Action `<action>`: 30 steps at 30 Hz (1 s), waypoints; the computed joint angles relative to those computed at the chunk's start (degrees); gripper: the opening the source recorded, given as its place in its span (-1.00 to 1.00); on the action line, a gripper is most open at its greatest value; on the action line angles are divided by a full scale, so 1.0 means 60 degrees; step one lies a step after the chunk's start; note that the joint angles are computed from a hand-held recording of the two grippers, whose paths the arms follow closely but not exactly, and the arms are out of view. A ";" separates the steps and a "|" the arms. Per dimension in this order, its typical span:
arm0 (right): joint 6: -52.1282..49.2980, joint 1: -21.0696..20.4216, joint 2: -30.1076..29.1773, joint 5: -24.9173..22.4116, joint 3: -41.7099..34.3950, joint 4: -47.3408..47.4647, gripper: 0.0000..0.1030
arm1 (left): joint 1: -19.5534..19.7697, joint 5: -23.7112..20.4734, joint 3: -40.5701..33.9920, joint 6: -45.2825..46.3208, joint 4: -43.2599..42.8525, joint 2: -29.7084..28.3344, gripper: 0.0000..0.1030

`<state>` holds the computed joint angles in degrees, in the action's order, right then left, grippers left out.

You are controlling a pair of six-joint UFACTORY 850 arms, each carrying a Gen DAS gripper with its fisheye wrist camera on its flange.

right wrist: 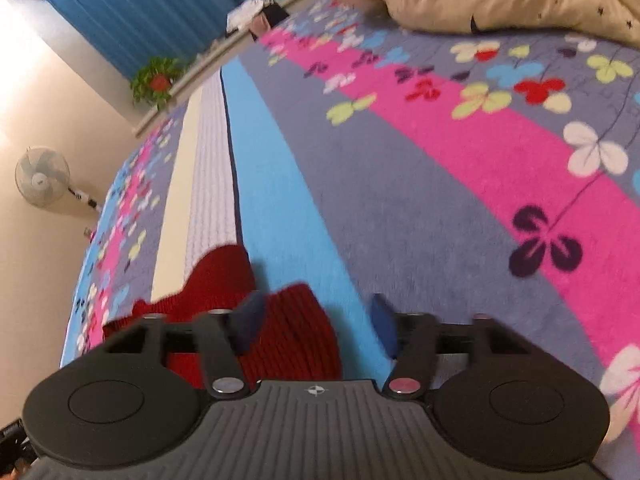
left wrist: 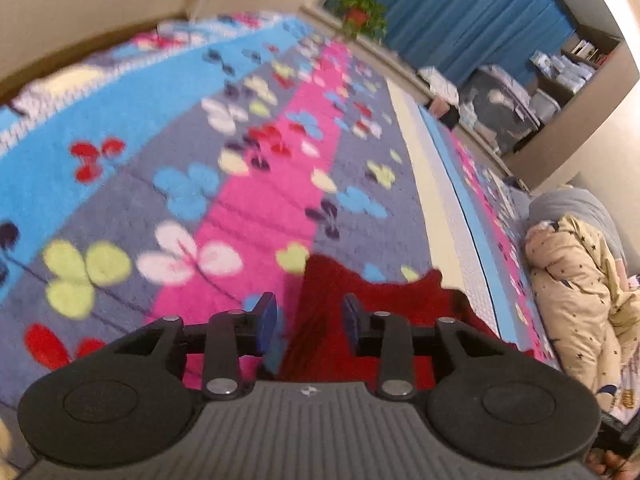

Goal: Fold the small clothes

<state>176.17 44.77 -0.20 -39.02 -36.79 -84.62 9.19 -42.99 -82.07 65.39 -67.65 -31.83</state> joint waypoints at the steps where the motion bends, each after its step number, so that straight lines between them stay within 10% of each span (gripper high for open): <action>1: 0.0007 -0.0024 -0.0074 0.0253 -0.0052 -0.0096 0.20 | -0.0061 -0.0167 -0.0165 -0.0364 0.0450 -0.0129 -0.21; 7: -0.1971 -0.0244 -0.0648 0.1695 -0.0646 0.0889 0.20 | -0.0516 0.0559 0.0209 0.0416 0.1264 -0.0013 -0.01; 11: -0.2379 -0.0084 -0.0769 0.1449 -0.0830 0.0712 -0.79 | -0.0533 0.0654 0.0437 0.1219 0.0944 0.0054 -0.48; 12: -0.2640 0.0038 -0.0800 0.1085 -0.0918 0.0820 -0.79 | -0.0529 0.0821 0.0622 0.1894 0.0487 0.0182 -0.76; 19: -0.0940 0.1633 -0.0641 -0.4824 -0.0864 -0.1036 -0.91 | -0.0162 0.0751 0.2310 0.8569 -0.5972 0.1695 -0.77; 21: -0.1254 0.1670 -0.0972 -0.5432 -0.1129 -0.0853 -0.90 | -0.0279 0.1393 0.2210 0.8728 -0.6547 0.1513 -0.76; 27: -0.3083 0.0413 -0.1586 -0.2481 -0.1820 0.0453 -0.91 | -0.0797 0.3275 0.1192 0.4389 -0.1976 0.0453 -0.76; 30: -0.3633 0.0045 -0.2017 -0.1742 -0.2164 0.1332 -0.91 | -0.0579 0.2763 0.1183 0.4661 -0.2631 0.0488 -0.76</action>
<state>154.38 45.04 -12.31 -49.47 -49.77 -76.63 5.72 -26.41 -74.98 93.35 -83.44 -28.91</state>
